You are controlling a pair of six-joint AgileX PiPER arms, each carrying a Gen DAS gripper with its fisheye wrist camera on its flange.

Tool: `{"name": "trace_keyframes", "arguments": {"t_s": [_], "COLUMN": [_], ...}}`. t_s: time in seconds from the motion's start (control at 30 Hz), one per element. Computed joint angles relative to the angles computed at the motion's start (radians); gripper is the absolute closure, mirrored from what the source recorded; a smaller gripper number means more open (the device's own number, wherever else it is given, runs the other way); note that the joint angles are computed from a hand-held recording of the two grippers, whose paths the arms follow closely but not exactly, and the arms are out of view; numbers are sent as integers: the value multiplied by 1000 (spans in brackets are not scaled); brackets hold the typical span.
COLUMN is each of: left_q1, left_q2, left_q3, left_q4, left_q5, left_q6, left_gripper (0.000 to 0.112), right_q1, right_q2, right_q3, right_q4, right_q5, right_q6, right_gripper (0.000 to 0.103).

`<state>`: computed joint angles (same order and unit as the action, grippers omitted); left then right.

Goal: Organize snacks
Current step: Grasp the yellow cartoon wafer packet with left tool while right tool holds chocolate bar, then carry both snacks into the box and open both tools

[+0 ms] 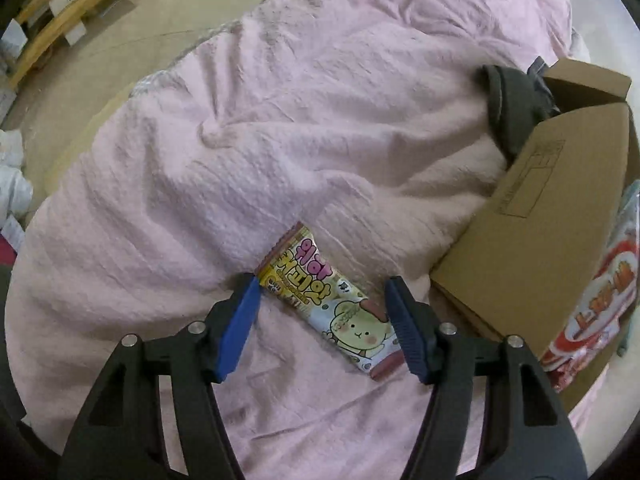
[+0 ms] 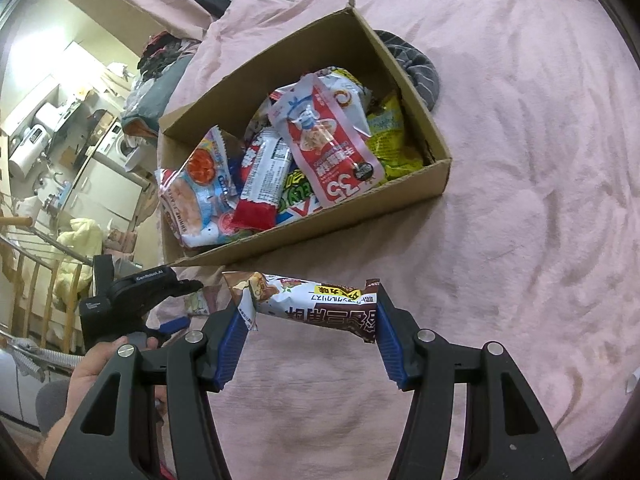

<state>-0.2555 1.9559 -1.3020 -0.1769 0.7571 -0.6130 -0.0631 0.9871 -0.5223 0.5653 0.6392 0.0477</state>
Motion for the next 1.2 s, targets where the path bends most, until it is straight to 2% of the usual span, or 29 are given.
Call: {"name": "trace_keyframes", "arguments": {"t_s": [0.07,0.2,0.4,0.63,0.77,0.87,1.07,1.1,1.2], "left_q1": [-34,-74,-121,-160,-231,-229,-263,-247,-260], "left_q2": [30,19,-32,-188,-267,-323,-336,-305,-272], "left_q3": [-38,-47,-5,80,63,51,-55,-89,-176], "left_q4": [74,97,100,139,224,270,331,323,330], "left_q5": [30,66,94,108,128,129,133,115,123], "left_q6": [-46,-58,12,48,9,54,125,167,206], "left_gripper": [62,74,82,83,83,83,83,83,83], "right_q1": [-5,11,10,0,32,53,-26,-42,-84], "right_q2": [6,13,4,-23,-34,-41,-28,-19,12], "right_q3": [-3,-10,-17,-24,-40,-62,-133,-149,-189], "right_q4": [9,-3,-2,8,-36,-78,-30,-21,12], "right_q5": [1,-9,-1,16,16,17,72,76,66], "right_q6": [-11,3,4,-5,41,73,-31,-49,-105], "right_gripper": [43,43,43,43,43,43,43,43,43]}}
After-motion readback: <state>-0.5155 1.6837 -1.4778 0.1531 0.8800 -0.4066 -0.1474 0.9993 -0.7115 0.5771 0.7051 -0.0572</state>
